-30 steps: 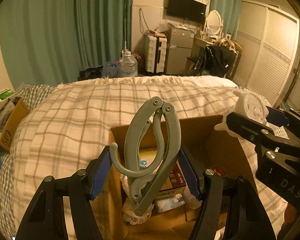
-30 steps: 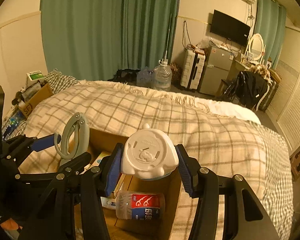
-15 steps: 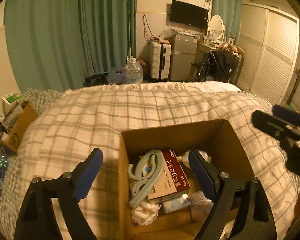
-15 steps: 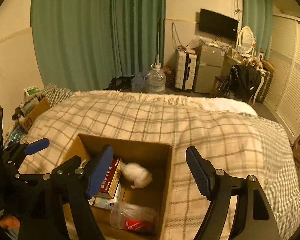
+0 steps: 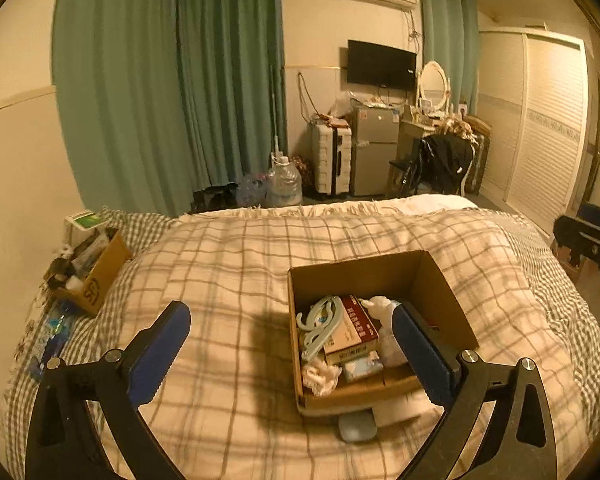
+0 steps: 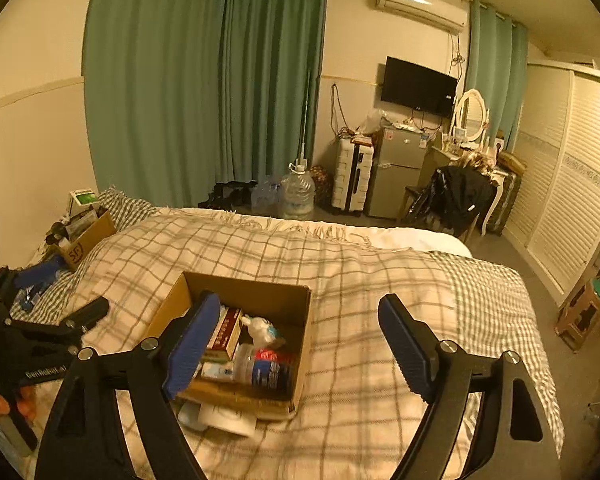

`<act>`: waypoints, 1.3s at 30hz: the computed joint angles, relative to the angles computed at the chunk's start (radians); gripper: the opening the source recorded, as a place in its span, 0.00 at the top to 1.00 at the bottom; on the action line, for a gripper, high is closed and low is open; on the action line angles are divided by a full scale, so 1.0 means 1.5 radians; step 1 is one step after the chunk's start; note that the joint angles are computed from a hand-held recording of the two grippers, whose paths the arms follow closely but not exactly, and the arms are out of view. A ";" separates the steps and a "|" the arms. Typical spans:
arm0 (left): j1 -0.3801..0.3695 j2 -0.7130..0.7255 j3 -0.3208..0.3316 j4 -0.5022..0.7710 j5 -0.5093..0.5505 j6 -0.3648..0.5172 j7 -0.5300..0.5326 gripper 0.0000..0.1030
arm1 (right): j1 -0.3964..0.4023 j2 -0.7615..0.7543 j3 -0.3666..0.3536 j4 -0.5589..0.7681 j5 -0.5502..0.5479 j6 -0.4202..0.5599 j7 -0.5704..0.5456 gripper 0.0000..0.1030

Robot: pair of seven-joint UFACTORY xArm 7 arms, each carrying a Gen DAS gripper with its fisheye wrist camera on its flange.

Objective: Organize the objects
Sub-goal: 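Grasp the white tape roll with the right tool while the left tool grasps the earbud case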

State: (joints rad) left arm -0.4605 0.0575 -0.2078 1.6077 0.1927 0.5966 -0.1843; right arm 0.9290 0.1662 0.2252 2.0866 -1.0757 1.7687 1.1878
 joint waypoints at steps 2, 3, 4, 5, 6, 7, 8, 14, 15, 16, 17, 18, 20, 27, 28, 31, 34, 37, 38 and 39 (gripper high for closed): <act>0.003 -0.029 0.001 -0.037 -0.005 -0.008 -0.008 0.00 | 0.017 -0.003 0.009 -0.008 -0.006 0.017 0.010 0.20; 0.006 -0.047 0.001 -0.062 -0.006 -0.017 -0.017 0.00 | 0.021 -0.006 0.013 -0.016 -0.005 0.021 0.017 0.19; 0.010 -0.062 0.000 -0.086 -0.008 -0.029 -0.024 0.00 | 0.025 -0.010 0.017 -0.028 -0.003 0.026 0.027 0.19; 0.013 -0.078 -0.002 -0.114 -0.012 -0.040 -0.029 0.00 | 0.026 -0.016 0.021 -0.043 0.004 0.029 0.036 0.19; 0.017 -0.089 -0.004 -0.135 -0.017 -0.048 -0.031 0.00 | 0.024 -0.021 0.026 -0.062 0.014 0.030 0.047 0.19; 0.020 -0.099 -0.008 -0.157 -0.013 -0.055 -0.042 0.00 | 0.019 -0.027 0.030 -0.081 0.026 0.028 0.059 0.19; 0.024 -0.104 -0.013 -0.175 -0.008 -0.059 -0.054 0.00 | 0.011 -0.035 0.033 -0.106 0.043 0.019 0.073 0.19; 0.036 -0.079 -0.035 -0.230 0.095 -0.047 -0.146 0.00 | -0.073 -0.072 0.051 -0.259 0.177 -0.089 0.133 0.19; 0.033 -0.074 -0.032 -0.234 0.092 -0.043 -0.141 0.00 | -0.084 -0.074 0.052 -0.279 0.194 -0.109 0.136 0.19; 0.030 -0.068 -0.030 -0.238 0.090 -0.037 -0.141 0.00 | -0.096 -0.074 0.053 -0.295 0.214 -0.127 0.134 0.19; 0.027 -0.064 -0.027 -0.244 0.077 -0.037 -0.134 0.00 | -0.106 -0.068 0.052 -0.306 0.235 -0.144 0.128 0.19; 0.025 -0.062 -0.024 -0.250 0.066 -0.038 -0.128 0.00 | -0.115 -0.060 0.050 -0.313 0.255 -0.155 0.120 0.19; 0.022 -0.058 -0.021 -0.258 0.061 -0.035 -0.124 0.00 | -0.130 -0.042 0.045 -0.321 0.294 -0.175 0.098 0.24; 0.011 -0.045 -0.015 -0.259 0.029 -0.021 -0.096 0.00 | -0.154 0.005 0.012 -0.314 0.354 -0.247 0.041 0.65; 0.010 -0.045 -0.016 -0.260 0.029 -0.019 -0.095 0.00 | -0.156 0.004 0.009 -0.319 0.359 -0.254 0.042 0.73; 0.006 -0.044 -0.017 -0.263 0.027 -0.017 -0.093 0.00 | -0.157 -0.022 0.010 -0.350 0.359 -0.269 0.065 0.87; -0.003 -0.037 -0.022 -0.255 0.029 -0.005 -0.089 0.00 | -0.153 -0.067 0.025 -0.382 0.337 -0.263 0.114 0.92; -0.017 -0.016 -0.029 -0.234 0.026 0.011 -0.084 0.01 | -0.152 -0.102 0.047 -0.395 0.311 -0.216 0.160 0.92; -0.023 -0.006 -0.030 -0.224 0.032 0.015 -0.088 0.02 | -0.155 -0.112 0.053 -0.398 0.307 -0.202 0.168 0.92; -0.031 0.007 -0.031 -0.213 0.043 0.019 -0.093 0.04 | -0.160 -0.125 0.057 -0.409 0.307 -0.200 0.176 0.92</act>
State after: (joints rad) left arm -0.5066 0.0678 -0.2549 1.2880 0.2568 0.6253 -0.3233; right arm 0.6887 -0.0215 0.3101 1.4730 -0.6154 1.4686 1.4525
